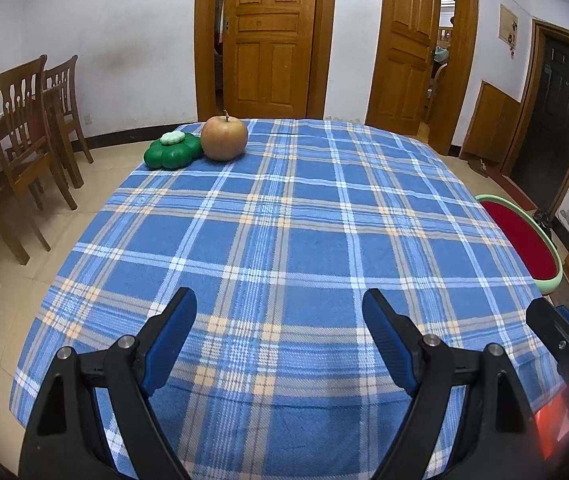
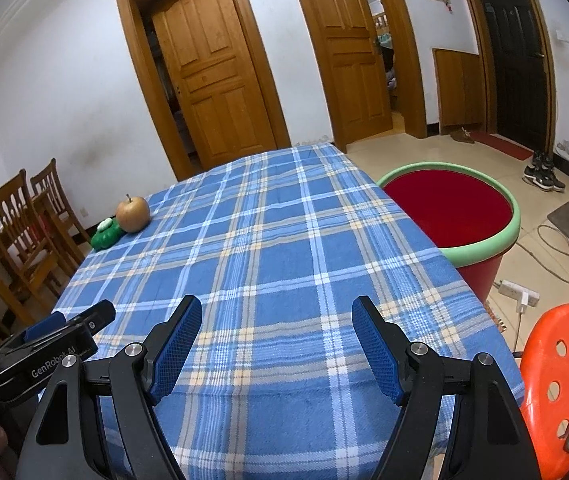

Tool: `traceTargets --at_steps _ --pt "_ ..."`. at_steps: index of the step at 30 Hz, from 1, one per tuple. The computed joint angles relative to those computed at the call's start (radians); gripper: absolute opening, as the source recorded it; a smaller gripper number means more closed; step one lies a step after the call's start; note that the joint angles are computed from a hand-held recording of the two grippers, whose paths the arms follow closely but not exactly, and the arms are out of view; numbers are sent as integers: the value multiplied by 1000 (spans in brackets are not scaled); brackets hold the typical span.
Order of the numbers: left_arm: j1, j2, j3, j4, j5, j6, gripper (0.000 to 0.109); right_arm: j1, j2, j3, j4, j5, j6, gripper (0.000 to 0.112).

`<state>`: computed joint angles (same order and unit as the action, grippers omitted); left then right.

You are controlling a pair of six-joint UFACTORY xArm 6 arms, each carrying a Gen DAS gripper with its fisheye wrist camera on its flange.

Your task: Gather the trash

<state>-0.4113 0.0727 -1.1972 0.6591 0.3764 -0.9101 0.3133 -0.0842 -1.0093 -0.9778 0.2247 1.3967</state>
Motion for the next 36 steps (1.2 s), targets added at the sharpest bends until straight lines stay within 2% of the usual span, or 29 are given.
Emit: traceTargets --at_steps 36 --pt "-7 2 -5 12 2 -5 84 -5 2 6 17 -1 -5 78"
